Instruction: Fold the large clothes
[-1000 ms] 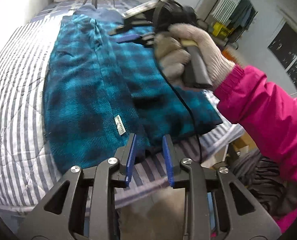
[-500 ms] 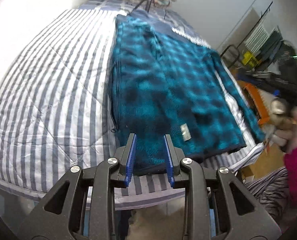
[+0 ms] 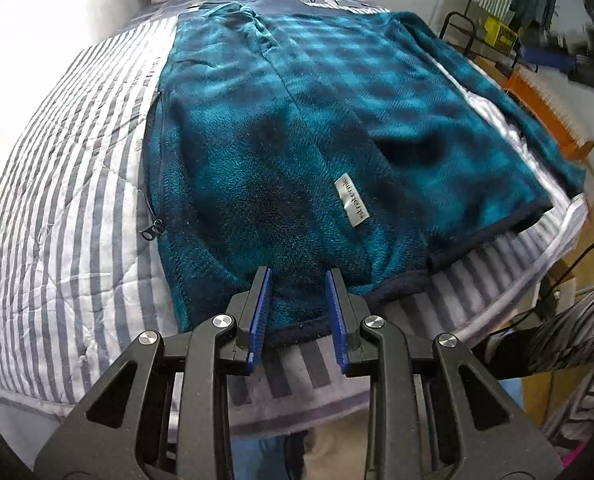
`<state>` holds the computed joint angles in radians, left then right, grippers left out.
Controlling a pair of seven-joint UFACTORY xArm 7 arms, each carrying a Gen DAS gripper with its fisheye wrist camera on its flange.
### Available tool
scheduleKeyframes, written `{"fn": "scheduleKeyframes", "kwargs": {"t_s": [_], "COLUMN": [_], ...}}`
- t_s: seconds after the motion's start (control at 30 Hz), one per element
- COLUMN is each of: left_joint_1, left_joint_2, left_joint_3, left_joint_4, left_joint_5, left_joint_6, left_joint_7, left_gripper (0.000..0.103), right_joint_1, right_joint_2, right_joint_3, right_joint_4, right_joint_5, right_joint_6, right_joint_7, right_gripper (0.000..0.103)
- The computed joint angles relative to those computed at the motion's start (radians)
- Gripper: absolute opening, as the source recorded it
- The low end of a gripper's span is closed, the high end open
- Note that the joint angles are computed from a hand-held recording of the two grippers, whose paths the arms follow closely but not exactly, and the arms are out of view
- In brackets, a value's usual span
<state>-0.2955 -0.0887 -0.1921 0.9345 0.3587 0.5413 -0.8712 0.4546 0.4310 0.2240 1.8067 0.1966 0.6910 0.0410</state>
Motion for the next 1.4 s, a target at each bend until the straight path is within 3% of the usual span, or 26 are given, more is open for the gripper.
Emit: {"fn": "scheduleKeyframes", "kwargs": {"t_s": [0.13,0.17,0.23,0.3,0.4,0.5,0.6,0.8,1.07,1.4], "left_joint_1": [0.005,0.008,0.011,0.012,0.008,0.001,-0.006,-0.023,-0.052,-0.076], "left_joint_2": [-0.062,-0.074,-0.085,-0.089,-0.070,-0.040,-0.017,0.028,0.100,0.138], "left_joint_3": [0.002,-0.004,-0.009,-0.012,-0.009,-0.003,-0.002,0.000,0.007,0.017], "left_joint_4": [-0.016,-0.009,0.008,0.025,0.063,0.100,0.122,0.168,0.238,0.284], "left_joint_5": [-0.048,-0.042,-0.049,-0.058,-0.096,-0.148,-0.178,-0.199,-0.219,-0.220], "left_joint_6": [-0.038,-0.042,-0.052,-0.071,-0.085,-0.098,-0.106,-0.100,-0.063,-0.047], "left_joint_7": [0.010,0.013,0.035,0.058,0.106,0.140,0.156,0.166,0.199,0.215], "left_gripper": [0.026,0.026,0.040,0.045,0.046,0.053,0.054,0.053,0.053,0.053], "right_joint_1": [-0.036,-0.039,-0.047,-0.071,-0.111,-0.153,-0.197,-0.255,-0.342,-0.414], "right_joint_2": [-0.081,-0.099,-0.135,-0.162,-0.197,-0.226,-0.251,-0.267,-0.281,-0.302], "right_joint_3": [-0.019,-0.030,-0.055,-0.063,-0.072,-0.079,-0.091,-0.132,-0.155,-0.152], "right_joint_4": [-0.122,-0.150,-0.198,-0.229,-0.261,-0.290,-0.319,-0.361,-0.476,-0.566], "right_joint_5": [0.014,0.000,-0.041,-0.053,-0.057,-0.038,-0.002,-0.039,0.052,0.287], "right_joint_6": [-0.069,-0.085,-0.098,-0.090,-0.061,-0.039,-0.027,0.005,-0.012,-0.016], "right_joint_7": [0.013,0.029,0.064,0.072,0.058,0.039,0.013,0.020,0.007,-0.077], "right_gripper": [0.049,0.049,0.049,0.049,0.049,0.049,0.049,0.049,0.049,0.051]}}
